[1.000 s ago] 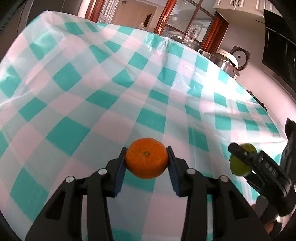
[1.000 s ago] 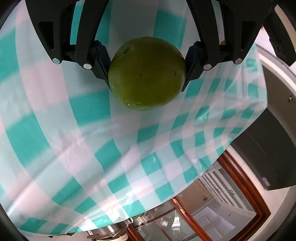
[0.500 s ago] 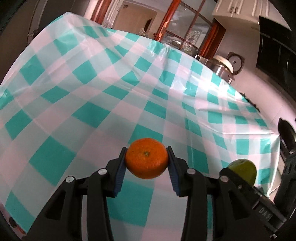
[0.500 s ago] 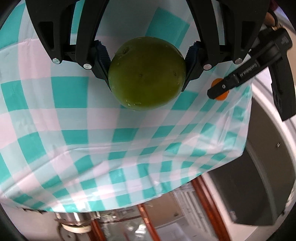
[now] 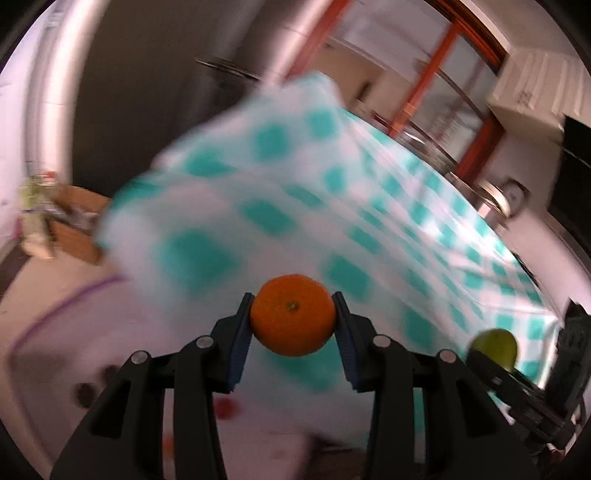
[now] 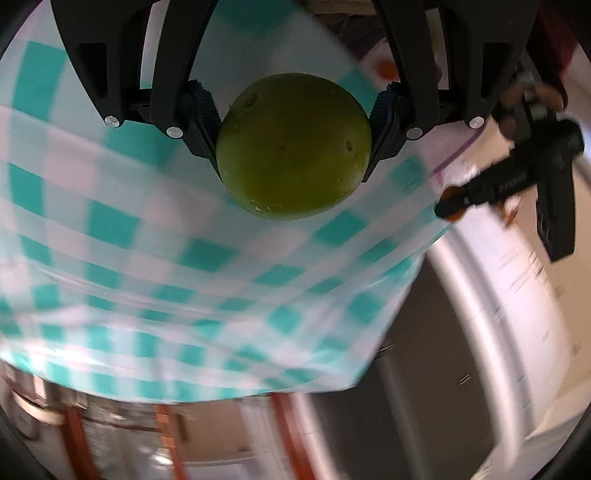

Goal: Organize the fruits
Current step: 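Carry the mandarin in the left tool and the green apple in the right tool to the box, then open the left tool releasing the mandarin while the right tool releases the green apple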

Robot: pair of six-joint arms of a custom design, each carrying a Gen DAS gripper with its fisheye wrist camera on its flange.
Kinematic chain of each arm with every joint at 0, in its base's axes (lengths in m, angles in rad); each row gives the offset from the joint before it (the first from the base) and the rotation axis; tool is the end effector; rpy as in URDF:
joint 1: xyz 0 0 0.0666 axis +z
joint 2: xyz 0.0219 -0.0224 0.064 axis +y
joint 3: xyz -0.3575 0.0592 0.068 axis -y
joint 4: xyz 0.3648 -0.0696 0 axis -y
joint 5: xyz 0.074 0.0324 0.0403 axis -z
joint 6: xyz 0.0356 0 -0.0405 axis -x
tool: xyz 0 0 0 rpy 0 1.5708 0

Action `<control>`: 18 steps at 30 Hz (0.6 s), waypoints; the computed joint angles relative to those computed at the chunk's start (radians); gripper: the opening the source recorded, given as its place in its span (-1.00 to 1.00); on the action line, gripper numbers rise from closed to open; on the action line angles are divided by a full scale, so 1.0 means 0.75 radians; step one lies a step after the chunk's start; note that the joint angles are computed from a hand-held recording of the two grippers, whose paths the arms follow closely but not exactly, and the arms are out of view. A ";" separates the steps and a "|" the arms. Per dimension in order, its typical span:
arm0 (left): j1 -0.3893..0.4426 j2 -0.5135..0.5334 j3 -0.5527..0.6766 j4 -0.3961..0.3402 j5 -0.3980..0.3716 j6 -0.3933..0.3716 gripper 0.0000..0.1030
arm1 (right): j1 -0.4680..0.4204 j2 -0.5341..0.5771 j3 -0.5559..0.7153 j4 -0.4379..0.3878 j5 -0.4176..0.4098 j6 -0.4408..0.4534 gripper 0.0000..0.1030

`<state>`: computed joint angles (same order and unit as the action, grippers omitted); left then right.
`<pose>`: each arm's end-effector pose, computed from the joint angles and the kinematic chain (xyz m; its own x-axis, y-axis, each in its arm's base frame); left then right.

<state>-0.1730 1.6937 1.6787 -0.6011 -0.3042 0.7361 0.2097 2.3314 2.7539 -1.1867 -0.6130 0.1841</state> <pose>0.5790 -0.0908 0.4090 -0.3704 -0.5856 -0.7210 -0.4389 0.7945 -0.4197 0.7046 0.1705 0.4208 -0.5598 -0.2722 -0.7826 -0.6907 0.6751 0.2592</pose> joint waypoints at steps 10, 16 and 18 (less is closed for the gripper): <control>0.130 -0.091 -0.230 -0.356 -0.068 0.023 -0.18 | 0.243 -0.155 -0.320 -0.237 0.059 0.692 0.27; 0.126 0.097 -0.074 -0.492 0.000 -0.136 -0.18 | 0.365 -0.151 -0.496 -0.206 0.424 0.913 0.27; 0.127 0.135 -0.051 -0.498 0.013 -0.168 -0.18 | 0.386 -0.121 -0.489 -0.219 0.511 0.948 0.27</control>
